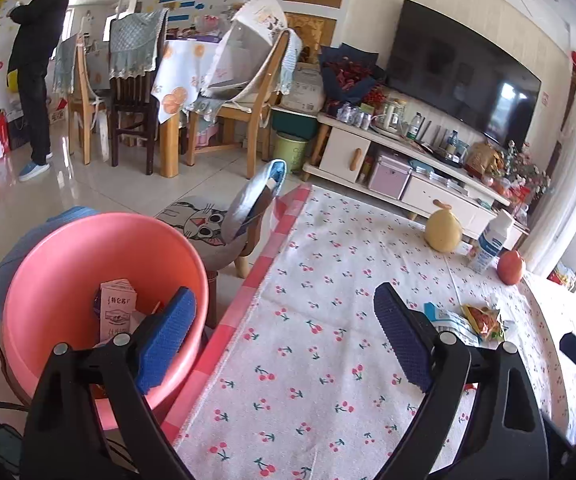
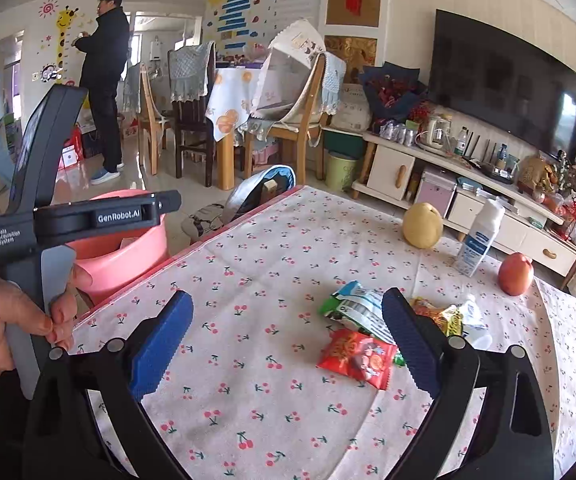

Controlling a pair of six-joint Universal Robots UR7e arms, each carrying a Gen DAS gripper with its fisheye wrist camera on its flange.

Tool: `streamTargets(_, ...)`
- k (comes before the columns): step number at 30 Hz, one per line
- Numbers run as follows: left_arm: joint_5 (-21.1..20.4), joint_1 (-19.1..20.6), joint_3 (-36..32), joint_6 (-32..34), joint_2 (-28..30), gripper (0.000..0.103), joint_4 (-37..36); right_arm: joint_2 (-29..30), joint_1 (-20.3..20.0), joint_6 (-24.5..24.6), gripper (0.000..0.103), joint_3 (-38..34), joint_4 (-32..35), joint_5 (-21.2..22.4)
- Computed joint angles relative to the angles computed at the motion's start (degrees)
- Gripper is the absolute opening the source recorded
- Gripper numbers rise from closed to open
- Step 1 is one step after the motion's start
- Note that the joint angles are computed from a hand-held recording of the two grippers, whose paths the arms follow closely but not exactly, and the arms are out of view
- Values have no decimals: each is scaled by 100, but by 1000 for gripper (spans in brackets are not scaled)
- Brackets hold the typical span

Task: Collect trash
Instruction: 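Bring both empty grippers back over the remaining trash on the table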

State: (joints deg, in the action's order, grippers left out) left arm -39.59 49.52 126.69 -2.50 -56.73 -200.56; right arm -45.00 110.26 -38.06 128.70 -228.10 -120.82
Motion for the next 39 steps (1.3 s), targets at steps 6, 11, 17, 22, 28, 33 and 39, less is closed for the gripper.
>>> streamTargets(6, 126, -180, 30, 159, 154, 91, -38, -248, -137, 81, 95, 248, -263, 107)
streamTargets(11, 122, -306, 76, 229, 257, 91, -109, -410, -257, 95, 95, 400, -422, 170)
streamTargets(17, 102, -457, 100, 452, 413, 91, -211, -592, -388, 63, 95, 546, -584, 203)
streamTargets(22, 52, -551, 124, 629, 535, 91, -364, -732, -500, -17, 95, 629, -769, 192)
streamTargets(28, -15, -633, 127, 702, 632, 91, -314, -998, -704, -6, 95, 745, -938, 271)
streamTargets(33, -109, -737, 157, 843, 747, 91, -343, -1150, -848, -70, 95, 817, -1147, 253)
streamTargets(39, -246, -868, 185, 1023, 890, 91, -414, -1433, -1076, -31, 95, 935, -1290, 284)
